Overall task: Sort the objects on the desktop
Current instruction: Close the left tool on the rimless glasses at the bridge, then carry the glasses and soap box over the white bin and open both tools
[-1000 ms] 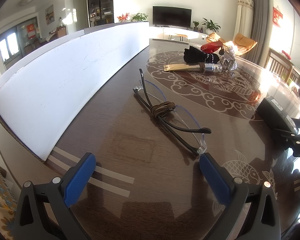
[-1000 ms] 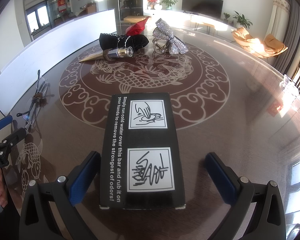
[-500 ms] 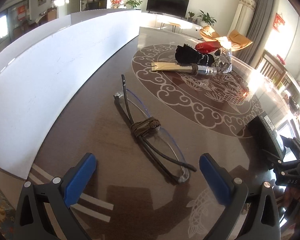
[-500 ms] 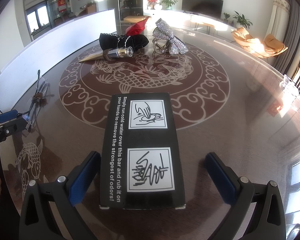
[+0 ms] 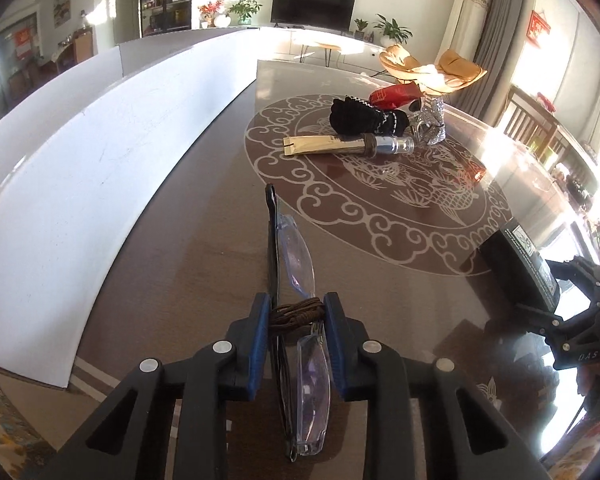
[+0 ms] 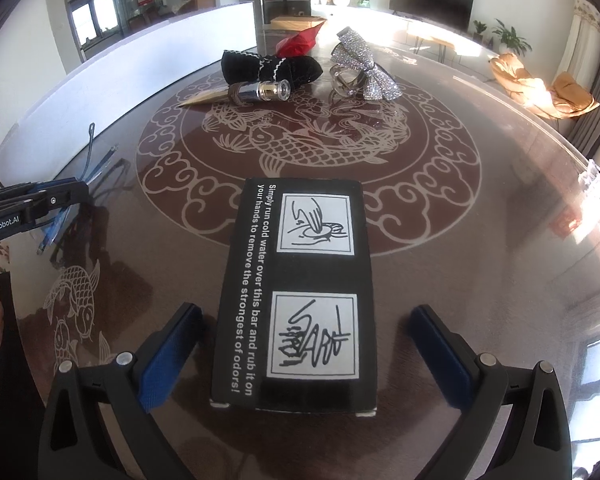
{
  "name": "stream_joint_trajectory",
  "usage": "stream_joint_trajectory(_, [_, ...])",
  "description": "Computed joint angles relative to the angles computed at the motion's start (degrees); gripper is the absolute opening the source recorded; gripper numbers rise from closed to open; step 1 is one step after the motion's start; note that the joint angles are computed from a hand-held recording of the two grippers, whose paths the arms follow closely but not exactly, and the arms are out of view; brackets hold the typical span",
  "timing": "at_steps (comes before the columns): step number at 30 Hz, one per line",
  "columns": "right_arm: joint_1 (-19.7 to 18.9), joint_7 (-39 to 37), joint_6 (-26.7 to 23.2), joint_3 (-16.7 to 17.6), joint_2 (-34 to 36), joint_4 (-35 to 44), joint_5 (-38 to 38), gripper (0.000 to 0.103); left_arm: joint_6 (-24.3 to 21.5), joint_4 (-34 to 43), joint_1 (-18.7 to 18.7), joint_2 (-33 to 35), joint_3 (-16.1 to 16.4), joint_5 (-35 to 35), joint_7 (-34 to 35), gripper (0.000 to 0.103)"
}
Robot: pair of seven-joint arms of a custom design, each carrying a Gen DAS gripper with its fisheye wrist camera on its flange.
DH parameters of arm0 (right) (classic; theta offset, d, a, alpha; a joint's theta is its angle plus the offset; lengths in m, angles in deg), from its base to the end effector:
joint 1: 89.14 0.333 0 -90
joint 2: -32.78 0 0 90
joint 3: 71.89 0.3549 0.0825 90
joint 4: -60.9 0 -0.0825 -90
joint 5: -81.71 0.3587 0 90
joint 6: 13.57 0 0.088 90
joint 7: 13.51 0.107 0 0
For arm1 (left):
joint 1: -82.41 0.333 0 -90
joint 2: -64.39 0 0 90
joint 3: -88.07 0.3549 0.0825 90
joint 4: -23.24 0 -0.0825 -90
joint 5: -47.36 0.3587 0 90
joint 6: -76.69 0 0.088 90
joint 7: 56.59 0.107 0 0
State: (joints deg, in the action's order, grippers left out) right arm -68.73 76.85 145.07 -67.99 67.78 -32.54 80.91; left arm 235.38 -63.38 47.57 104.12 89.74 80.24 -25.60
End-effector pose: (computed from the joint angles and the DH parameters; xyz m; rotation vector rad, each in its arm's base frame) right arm 0.6722 0.2928 0.3706 -2.2219 1.4621 -0.3581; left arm 0.6165 -0.4375 0.3579 -1.8596 1.9353 -0.7625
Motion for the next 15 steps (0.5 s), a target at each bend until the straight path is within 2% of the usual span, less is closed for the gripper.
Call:
stream_joint_trajectory(3, [0.2, -2.5, -3.7, 0.5, 0.5, 3.3, -1.1, 0.095, 2.8, -1.8, -0.6, -1.3, 0.8, 0.8, -1.6, 0.027])
stream_joint_trajectory(4, [0.5, -3.1, -5.9, 0.3, 0.9, 4.9, -1.6, 0.087, 3.7, -2.4, -0.8, -1.9, 1.0, 1.0, -2.1, 0.027])
stream_joint_trajectory(5, [1.9, -2.3, -7.8, -1.3, 1.4, 6.2, -3.1, 0.070, 4.4, -2.9, -1.1, -2.3, 1.4, 1.3, -2.7, 0.027])
stream_joint_trajectory(6, [2.1, -2.3, -9.0, -1.7, 1.6, 7.1, -3.7, 0.059, 5.0, -3.4, -1.6, -2.8, 2.0, 1.8, -3.4, 0.027])
stream_joint_trajectory(7, [1.2, -2.8, -9.5, -0.8, 1.6, 7.3, -2.7, 0.060, 5.8, -4.2, -2.1, -3.5, 2.7, 2.4, -4.4, 0.027])
stream_joint_trajectory(10, [1.5, -1.1, -9.0, -1.7, 0.5, 6.5, -2.9, 0.059, 9.1, -7.6, -3.6, -6.8, 5.4, 5.1, -8.5, 0.027])
stream_joint_trajectory(12, [0.0, -1.2, -8.0, 0.0, -0.4, 6.3, -0.5, 0.059, 11.4, -10.0, -4.7, -9.3, 7.9, 7.8, -12.2, 0.027])
stream_joint_trajectory(15, [0.4, -1.7, -7.9, 0.7, -0.3, 9.8, 0.2, 0.059, 13.7, -12.8, -5.3, -13.2, 11.0, 12.4, -17.2, 0.027])
